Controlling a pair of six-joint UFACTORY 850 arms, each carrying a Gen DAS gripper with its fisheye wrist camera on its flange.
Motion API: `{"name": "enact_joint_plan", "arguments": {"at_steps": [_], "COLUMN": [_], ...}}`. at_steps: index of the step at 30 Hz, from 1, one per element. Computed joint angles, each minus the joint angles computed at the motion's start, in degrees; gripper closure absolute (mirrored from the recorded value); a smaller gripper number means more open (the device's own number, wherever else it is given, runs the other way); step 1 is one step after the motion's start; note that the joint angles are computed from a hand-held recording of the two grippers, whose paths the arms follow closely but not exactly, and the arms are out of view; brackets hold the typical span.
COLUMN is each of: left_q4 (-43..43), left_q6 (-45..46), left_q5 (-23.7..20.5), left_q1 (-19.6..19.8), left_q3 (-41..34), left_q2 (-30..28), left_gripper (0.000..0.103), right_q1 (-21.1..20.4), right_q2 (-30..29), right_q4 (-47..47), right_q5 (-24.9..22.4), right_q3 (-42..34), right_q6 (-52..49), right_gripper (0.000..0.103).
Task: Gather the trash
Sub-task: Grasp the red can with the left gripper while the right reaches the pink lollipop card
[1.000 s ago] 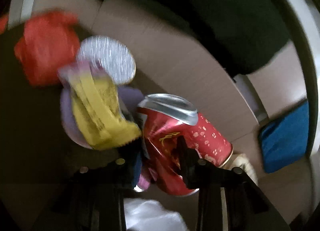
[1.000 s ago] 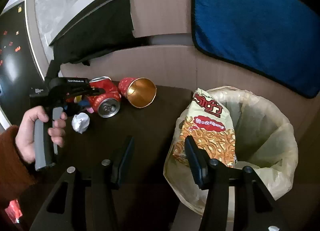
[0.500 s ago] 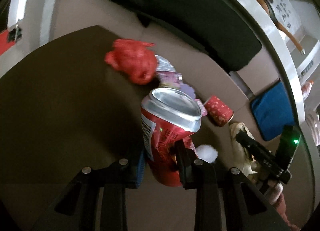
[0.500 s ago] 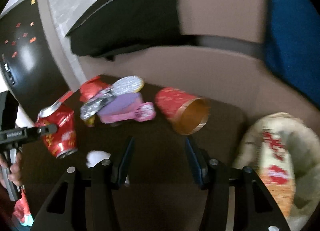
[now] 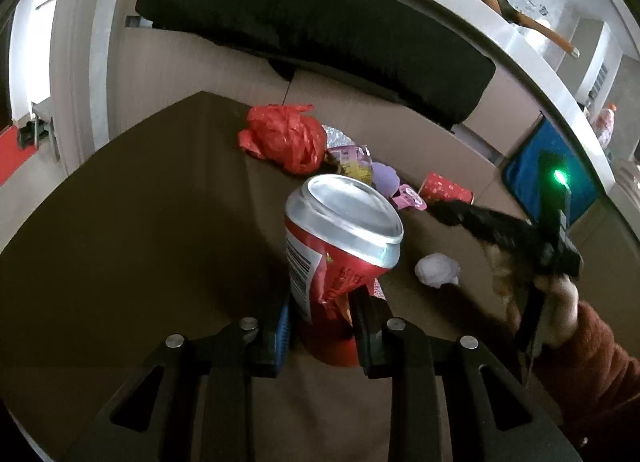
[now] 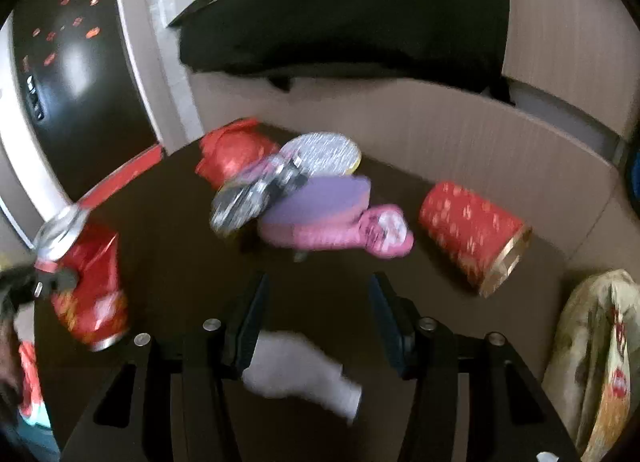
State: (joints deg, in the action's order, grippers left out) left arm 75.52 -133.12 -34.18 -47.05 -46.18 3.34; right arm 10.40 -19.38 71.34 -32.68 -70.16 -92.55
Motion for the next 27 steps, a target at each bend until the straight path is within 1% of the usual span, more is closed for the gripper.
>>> {"name": "enact_joint_plan", "arguments": {"at_steps": [3,4,5,7,9,11,13,15,19,23,27], "left_q4": [0.92,1.27,1.06,0.4,-0.05,0.47,1.03,1.2,0.3,-1.07,-2.63], "left_q6": [-0.67,-0.57,0.39,2.52,3.49,2.7,1.77,1.74,2.99,4.27,6.38], "left_q5": [0.16,0.62,0.82,0.62,0.97,1.6,1.51,0.7,-1.12,-1.21,-1.81], "left_q1": [0.12,0.25,0.29,0.23,0.37,0.71,0.77,0.59,-0.17,-0.42,-0.67], "left_q3": [-0.54,-0.81,-1.24,-2.12,-2.49,-2.46,-2.56,-2.9,-4.48,-5.73,-6.93], "left_q2": [-0.81,-1.17,-1.62,-2.5,-2.96,-3.01,-3.19,-3.7,-5.29,-6.11,-6.71], "left_gripper": [0.076,0.076,0.076,0.076,0.076,0.076,0.076,0.076,0.076,0.076,0.076], "right_q1": [1.91,2.61,2.77,3.77,4.06,3.79,3.24,2.41,1.02,-1.63,-3.41], "right_q2": [-4.0,-6.08,-7.37,-10.29,-11.78,-13.66,-13.86,-12.06,-7.14,-4.23,-2.29], "right_q4": [-2.0,-4.0,-5.17,-8.64,-11.37,-16.39,-18.79,-15.61,-14.77,-14.2,-13.85], "right_q5": [2.17,2.84,2.91,6.41,8.41,6.4,4.03,2.26,-0.12,-5.01,-7.0], "right_q3": [-5.09,-7.64,-9.21,-12.78,-14.63,-17.11,-17.01,-14.09,-7.05,-2.89,-0.36], "right_q6": [4.48,7.37,9.24,15.28,19.03,24.21,25.29,20.09,13.41,10.89,9.22], "right_gripper": [0.054,0.055,0.065,0.078,0.076,0.078,0.078,0.078,0.078,0.078,0.078]}}
